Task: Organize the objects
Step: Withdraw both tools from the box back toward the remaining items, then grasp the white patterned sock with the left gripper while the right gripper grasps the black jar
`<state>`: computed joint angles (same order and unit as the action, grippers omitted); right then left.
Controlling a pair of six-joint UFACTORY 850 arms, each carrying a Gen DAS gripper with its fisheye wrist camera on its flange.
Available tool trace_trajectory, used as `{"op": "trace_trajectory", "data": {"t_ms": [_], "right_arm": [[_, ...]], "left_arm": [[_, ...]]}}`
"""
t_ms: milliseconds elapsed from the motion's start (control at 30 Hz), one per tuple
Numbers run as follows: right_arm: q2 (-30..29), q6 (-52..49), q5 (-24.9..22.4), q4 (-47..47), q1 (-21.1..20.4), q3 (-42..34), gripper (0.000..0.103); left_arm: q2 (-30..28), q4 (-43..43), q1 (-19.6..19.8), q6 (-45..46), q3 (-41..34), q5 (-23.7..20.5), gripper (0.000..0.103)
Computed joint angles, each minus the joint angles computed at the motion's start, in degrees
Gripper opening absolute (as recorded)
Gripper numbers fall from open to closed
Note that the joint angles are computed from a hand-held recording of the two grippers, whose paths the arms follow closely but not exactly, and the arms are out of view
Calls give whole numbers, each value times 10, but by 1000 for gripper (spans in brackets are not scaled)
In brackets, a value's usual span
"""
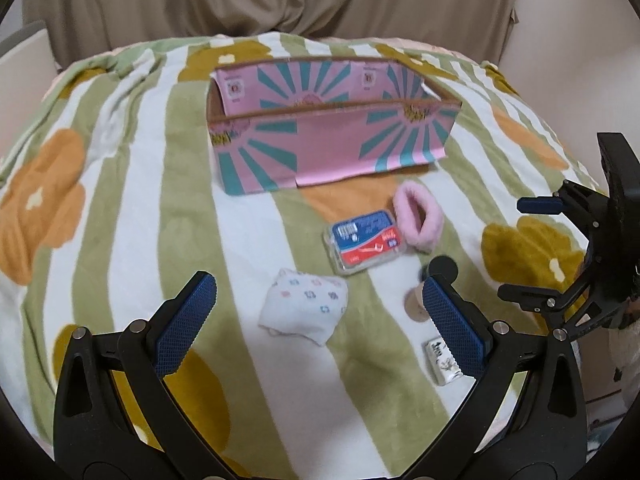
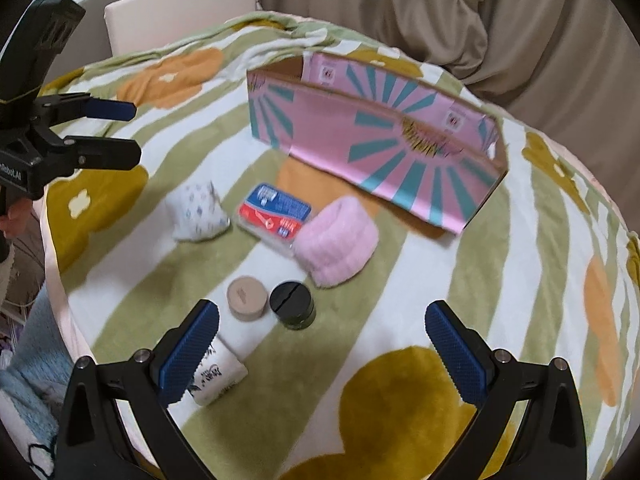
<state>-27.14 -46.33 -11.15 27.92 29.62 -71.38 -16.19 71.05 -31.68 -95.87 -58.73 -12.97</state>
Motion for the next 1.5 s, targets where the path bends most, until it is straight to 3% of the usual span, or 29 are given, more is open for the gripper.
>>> {"op": "trace_trajectory", "data": {"t_ms": [500, 633, 767, 1000, 1300, 1400, 1500], "right_arm": [[-58, -53, 17, 51, -6, -15, 98], [-75, -24, 11, 26, -7, -29, 90], [-85, -79, 3, 90, -11, -39, 87], [-99, -97, -8, 105, -7, -55, 76], [-107, -66, -1, 58, 4, -61, 64], [-112, -66, 0, 62, 7, -65, 61], [-114, -71, -3, 66, 8, -66, 57]], "left_arm": [[-80, 131, 3, -134, -8, 28, 102], [-92, 158, 5, -162, -14, 37, 102], [-101, 171, 6, -180, -21, 39, 102], [-109, 201, 10, -211, -23, 37, 100], [-116, 220, 11, -232, -27, 32, 98], [-119, 217, 14, -232, -29, 29, 94], [-124, 147, 13, -161, -35, 16, 78]]}}
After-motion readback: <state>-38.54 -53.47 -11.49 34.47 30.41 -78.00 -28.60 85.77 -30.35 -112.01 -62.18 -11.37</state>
